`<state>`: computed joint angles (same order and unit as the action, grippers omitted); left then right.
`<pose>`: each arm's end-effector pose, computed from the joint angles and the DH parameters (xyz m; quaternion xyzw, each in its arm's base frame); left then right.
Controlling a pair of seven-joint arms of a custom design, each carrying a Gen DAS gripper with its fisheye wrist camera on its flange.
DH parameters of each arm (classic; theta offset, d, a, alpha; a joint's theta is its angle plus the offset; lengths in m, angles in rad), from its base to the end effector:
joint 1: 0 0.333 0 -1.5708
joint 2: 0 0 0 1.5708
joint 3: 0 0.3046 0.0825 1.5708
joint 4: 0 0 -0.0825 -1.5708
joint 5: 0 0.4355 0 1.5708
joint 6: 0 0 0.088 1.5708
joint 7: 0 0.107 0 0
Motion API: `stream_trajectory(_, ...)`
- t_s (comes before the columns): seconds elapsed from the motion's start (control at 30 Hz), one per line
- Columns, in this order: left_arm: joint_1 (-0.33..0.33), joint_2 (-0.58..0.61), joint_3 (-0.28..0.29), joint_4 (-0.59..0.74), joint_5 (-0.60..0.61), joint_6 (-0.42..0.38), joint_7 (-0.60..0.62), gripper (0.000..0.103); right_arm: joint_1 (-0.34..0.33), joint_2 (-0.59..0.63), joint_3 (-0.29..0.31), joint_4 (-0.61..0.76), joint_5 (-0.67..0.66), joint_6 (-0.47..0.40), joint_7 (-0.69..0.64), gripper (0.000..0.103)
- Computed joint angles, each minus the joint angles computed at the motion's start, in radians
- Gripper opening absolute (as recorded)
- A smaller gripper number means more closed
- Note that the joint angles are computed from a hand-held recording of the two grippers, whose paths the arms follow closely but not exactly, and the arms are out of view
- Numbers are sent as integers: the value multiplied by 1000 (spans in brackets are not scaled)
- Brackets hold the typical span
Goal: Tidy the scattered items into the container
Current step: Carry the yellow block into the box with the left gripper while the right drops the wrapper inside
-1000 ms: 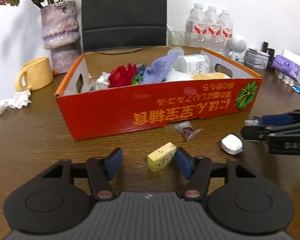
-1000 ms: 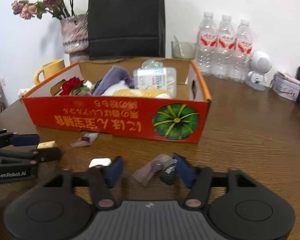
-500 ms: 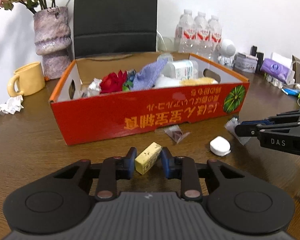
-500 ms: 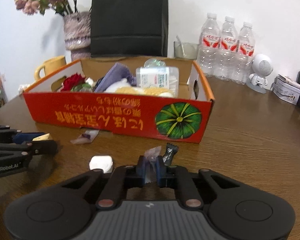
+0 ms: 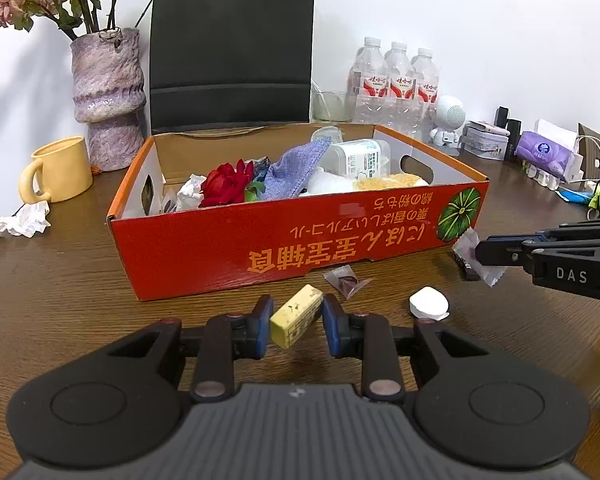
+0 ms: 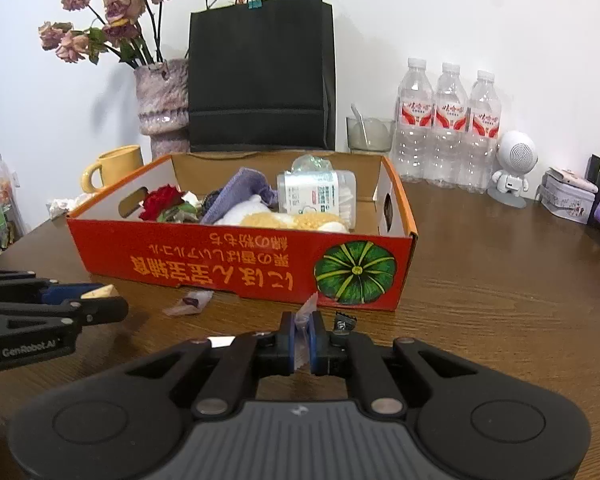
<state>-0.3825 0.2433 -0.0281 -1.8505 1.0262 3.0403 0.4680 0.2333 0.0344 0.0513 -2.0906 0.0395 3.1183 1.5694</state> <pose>0.6086 -0.3351 0.4400 -0.5283 0.7017 -0.3907 0.2757 0.6194 0.1774 0.4908 -0.6932 0.5407 -0.2775 0.3874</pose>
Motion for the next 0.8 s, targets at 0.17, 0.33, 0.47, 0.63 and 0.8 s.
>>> stream_trajectory(0.17,-15,-11,23,-1,71,19,-76,27,2,-12,7,-11,37,18,-27,6)
stream_trajectory(0.33,-11,-33,31,11,220,45,-243,27,9,-24,22,-11,165,41,-131,6)
stream_trajectory(0.47,31,-29,-5,41,209,48,-227,27,17,-19,34,23,309,60,-246,6)
stream_trajectory(0.63,28,11,12,138,256,35,-266,27,5,27,65,116,419,74,-348,6)
stream_trajectory(0.8,35,96,24,247,194,37,-242,27,18,135,51,256,295,47,-245,6)
